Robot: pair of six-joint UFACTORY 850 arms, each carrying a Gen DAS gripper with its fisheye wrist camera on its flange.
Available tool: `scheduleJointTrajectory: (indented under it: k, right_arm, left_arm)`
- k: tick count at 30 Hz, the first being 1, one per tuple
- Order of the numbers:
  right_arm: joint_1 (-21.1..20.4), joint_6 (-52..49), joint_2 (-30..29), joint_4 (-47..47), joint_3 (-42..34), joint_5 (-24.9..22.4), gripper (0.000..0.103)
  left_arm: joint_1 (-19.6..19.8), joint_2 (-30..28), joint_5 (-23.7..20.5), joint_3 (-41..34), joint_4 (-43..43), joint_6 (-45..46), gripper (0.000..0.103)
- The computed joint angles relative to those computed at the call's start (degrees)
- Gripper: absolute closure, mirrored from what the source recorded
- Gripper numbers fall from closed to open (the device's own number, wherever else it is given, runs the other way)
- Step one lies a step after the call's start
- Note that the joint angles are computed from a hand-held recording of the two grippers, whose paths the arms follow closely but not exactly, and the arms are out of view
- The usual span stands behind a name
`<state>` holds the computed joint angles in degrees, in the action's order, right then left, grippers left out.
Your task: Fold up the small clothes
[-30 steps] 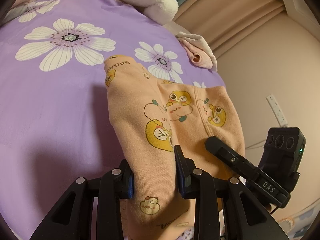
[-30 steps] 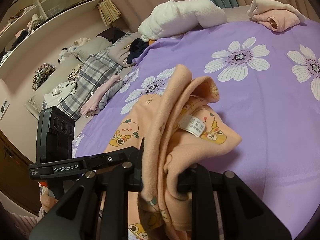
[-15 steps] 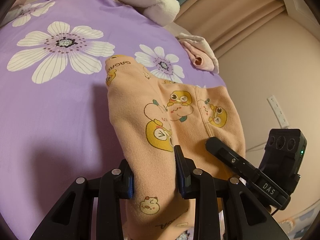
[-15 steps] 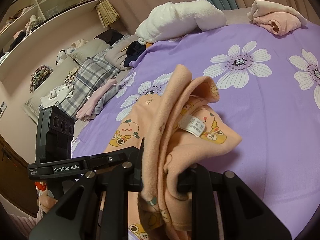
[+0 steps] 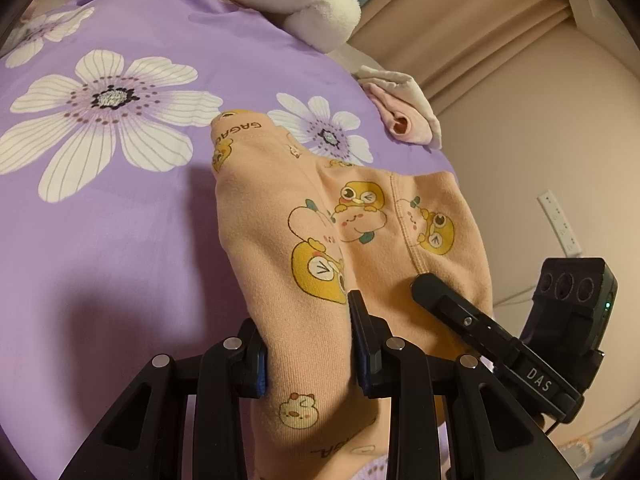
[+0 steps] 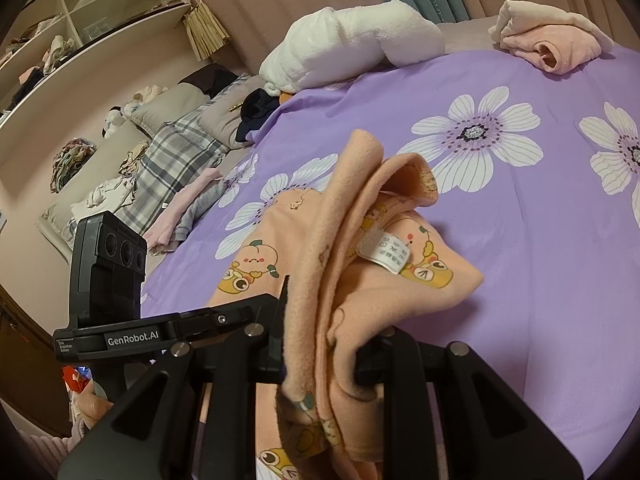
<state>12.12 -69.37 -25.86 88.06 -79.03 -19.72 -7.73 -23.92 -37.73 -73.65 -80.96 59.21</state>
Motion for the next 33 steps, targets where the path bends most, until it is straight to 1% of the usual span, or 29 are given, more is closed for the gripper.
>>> scheduleJointTrajectory:
  k: [6,11,17,21,23,27,33]
  right_arm:
    - [-0.3,-2.1,-1.1,1.8,-1.7,0.6,0.081]
    - [-0.7,-5.7,-1.5,5.1,-2.6,1.3,0.081]
    - [-1.0,-10.4,-1.7,9.1,-3.4,2.2,0.081]
    - [-1.5,-11.4,-2.3,10.6,-3.8,1.8,0.081]
    - [-1.6,-9.2,-2.9,9.0,-4.2,1.8,0.081]
    - [-1.8,-1.8,-4.6,2.9,-5.4,1.6,0.081]
    - [-2.6,7.1,-6.3,-3.2,-6.0,-0.7,0.081]
  left_arm:
    - [-0.2,-0.6,0.2,-1.1,-0.2,0.7,0.074]
    - [-0.4,-1.0,0.5,-2.3,-0.2,1.6,0.074]
    - [-1.0,-1.8,0.8,-4.3,0.4,1.5,0.074]
    - [-1.2,-2.7,1.1,-5.3,2.0,0.1,0.074]
    - [-1.2,-3.5,1.0,-6.0,4.3,-2.5,0.074]
    - [-1.5,-5.1,0.7,-7.1,8.3,-6.9,0.074]
    - [-1.8,-7.0,0.0,-8.8,12.8,-12.5,0.074]
